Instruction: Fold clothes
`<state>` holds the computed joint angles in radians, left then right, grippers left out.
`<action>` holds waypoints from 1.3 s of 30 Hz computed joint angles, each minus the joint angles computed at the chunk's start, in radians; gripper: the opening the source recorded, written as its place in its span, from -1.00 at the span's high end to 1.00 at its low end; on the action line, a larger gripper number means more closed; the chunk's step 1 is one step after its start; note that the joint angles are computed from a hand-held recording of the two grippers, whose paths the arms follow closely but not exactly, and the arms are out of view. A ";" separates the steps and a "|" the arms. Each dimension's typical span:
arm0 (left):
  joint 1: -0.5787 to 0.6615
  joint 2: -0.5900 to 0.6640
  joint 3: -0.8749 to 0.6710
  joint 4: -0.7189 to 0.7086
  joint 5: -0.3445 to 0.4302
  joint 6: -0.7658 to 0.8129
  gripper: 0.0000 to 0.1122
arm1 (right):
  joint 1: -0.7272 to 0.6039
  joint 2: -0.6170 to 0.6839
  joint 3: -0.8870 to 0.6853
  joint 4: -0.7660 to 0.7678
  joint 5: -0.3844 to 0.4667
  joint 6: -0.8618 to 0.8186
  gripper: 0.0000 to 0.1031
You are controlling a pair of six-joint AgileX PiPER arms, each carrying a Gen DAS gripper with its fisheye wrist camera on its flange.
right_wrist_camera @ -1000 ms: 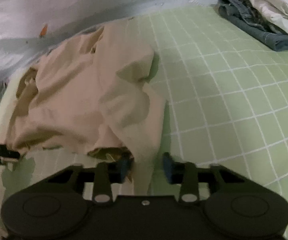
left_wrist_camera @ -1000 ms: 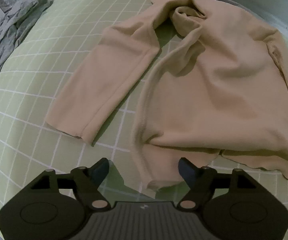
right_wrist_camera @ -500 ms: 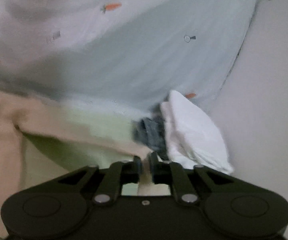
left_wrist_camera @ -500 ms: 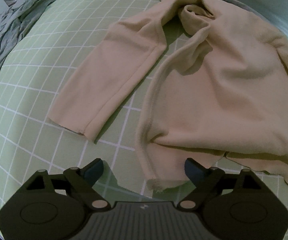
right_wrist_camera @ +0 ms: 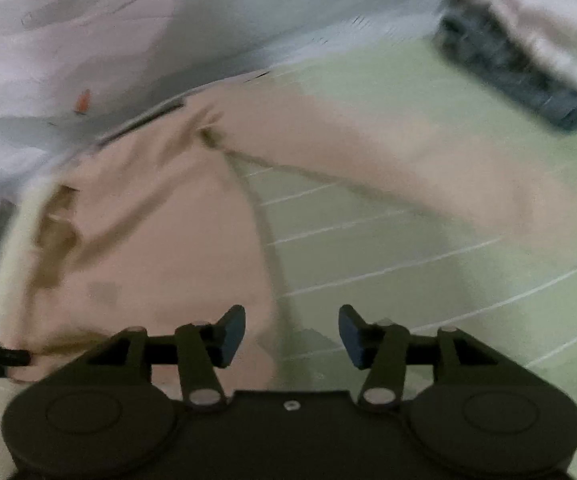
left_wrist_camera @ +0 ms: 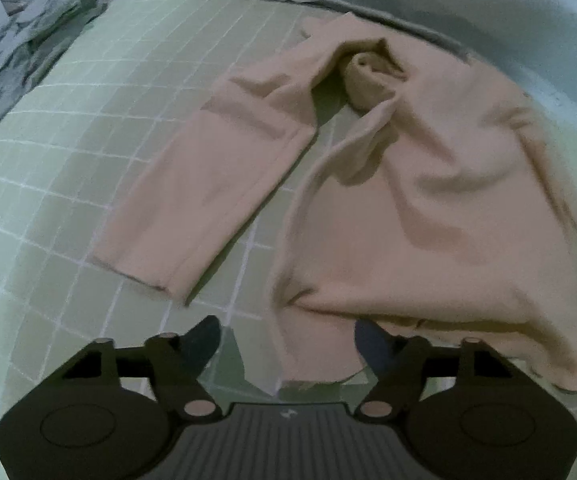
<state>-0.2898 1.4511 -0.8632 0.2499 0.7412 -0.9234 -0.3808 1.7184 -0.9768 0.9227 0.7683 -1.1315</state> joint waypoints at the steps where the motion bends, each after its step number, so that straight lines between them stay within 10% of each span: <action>1: -0.003 0.010 -0.001 0.006 -0.007 -0.015 -0.15 | 0.012 0.002 -0.004 -0.019 -0.002 0.024 -0.03; 7: 0.009 0.043 0.001 0.019 -0.014 -0.015 0.46 | 0.028 0.034 -0.030 -0.084 0.032 0.094 0.10; 9: 0.016 0.032 0.014 0.008 -0.030 -0.014 0.83 | 0.016 0.041 -0.027 -0.054 0.060 0.067 0.75; 11: 0.033 0.015 0.031 -0.009 -0.052 -0.011 0.93 | 0.010 0.035 -0.013 -0.020 0.063 0.021 0.89; 24: -0.141 -0.414 0.072 0.139 0.180 -0.247 0.94 | -0.161 -0.262 0.141 0.212 0.150 -0.252 0.93; 39: -0.359 -0.565 0.209 0.041 0.412 -0.376 0.85 | -0.512 -0.438 0.370 -0.032 0.225 -0.294 0.99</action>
<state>-0.6491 0.8863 -0.6545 0.2911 1.1529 -1.2994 -0.8924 1.2807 -0.6064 0.8902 0.9934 -1.4258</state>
